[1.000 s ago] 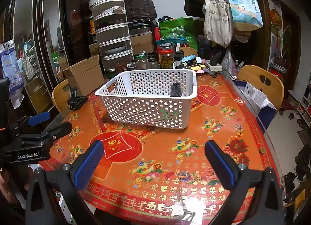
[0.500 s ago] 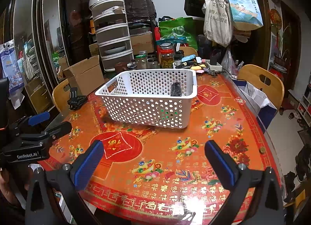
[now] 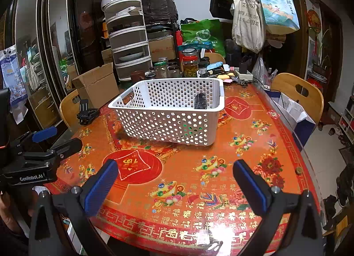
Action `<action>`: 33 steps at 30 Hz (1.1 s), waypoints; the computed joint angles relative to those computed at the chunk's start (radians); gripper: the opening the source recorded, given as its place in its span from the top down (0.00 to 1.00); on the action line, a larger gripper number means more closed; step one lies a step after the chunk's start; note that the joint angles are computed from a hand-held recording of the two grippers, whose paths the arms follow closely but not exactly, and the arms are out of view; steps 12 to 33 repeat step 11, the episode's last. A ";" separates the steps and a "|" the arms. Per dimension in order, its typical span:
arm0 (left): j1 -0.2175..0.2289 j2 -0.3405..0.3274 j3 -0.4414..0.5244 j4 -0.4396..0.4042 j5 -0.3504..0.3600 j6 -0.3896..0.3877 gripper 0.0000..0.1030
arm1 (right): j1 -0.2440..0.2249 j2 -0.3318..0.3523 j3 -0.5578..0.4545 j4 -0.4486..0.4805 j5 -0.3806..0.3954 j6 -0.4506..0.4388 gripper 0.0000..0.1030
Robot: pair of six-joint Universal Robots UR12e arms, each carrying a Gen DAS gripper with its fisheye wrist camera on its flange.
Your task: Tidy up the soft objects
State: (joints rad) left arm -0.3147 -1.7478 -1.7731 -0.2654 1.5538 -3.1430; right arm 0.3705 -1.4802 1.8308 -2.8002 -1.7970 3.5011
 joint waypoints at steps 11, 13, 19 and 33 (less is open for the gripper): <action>-0.001 0.002 -0.001 0.016 0.012 0.015 0.00 | 0.005 0.003 0.002 -0.001 0.003 0.006 0.00; -0.001 0.002 -0.001 0.016 0.012 0.015 0.00 | 0.005 0.003 0.002 -0.001 0.003 0.006 0.00; -0.001 0.002 -0.001 0.016 0.012 0.015 0.00 | 0.005 0.003 0.002 -0.001 0.003 0.006 0.00; -0.001 0.002 -0.001 0.016 0.012 0.015 0.00 | 0.005 0.003 0.002 -0.001 0.003 0.006 0.00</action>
